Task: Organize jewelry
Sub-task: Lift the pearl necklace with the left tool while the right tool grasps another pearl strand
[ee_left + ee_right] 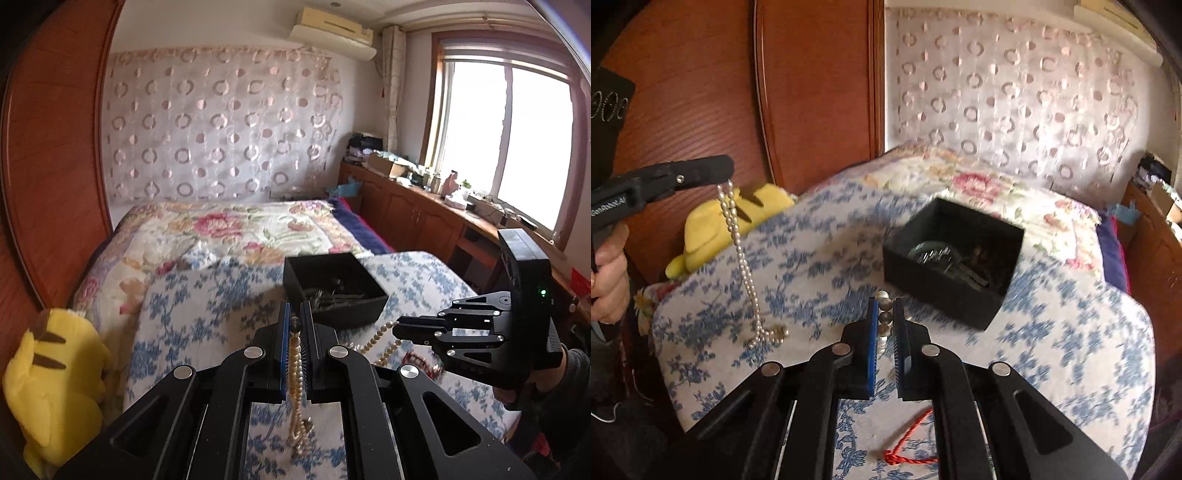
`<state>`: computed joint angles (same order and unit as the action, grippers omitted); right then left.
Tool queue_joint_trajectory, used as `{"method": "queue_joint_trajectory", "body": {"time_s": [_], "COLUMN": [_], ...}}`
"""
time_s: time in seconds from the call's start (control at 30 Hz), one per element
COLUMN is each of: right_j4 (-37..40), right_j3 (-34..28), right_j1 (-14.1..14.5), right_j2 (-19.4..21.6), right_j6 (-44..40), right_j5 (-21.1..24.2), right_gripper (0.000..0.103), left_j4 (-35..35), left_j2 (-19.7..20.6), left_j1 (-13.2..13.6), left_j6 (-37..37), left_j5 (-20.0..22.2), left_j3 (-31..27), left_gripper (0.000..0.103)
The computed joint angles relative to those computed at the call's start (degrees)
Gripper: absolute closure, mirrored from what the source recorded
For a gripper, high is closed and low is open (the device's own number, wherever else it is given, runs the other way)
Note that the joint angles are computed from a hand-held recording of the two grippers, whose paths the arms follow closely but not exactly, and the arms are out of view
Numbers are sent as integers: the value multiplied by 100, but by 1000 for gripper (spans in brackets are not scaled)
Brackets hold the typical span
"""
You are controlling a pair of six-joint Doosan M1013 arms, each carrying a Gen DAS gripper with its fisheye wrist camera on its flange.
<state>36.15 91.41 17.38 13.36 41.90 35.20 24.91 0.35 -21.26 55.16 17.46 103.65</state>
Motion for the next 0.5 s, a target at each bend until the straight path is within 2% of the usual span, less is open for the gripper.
{"method": "queue_joint_trajectory", "body": {"time_s": [0.5], "right_j4": [613], "right_j3": [-103], "right_j1": [-204], "right_j2": [-316], "right_j6": [-557], "right_j5": [-294], "right_gripper": [95], "left_j4": [295], "left_j2": [112], "left_j1": [-109], "left_j6": [-60], "left_j5": [-94], "left_j3": [-386], "left_gripper": [98]}}
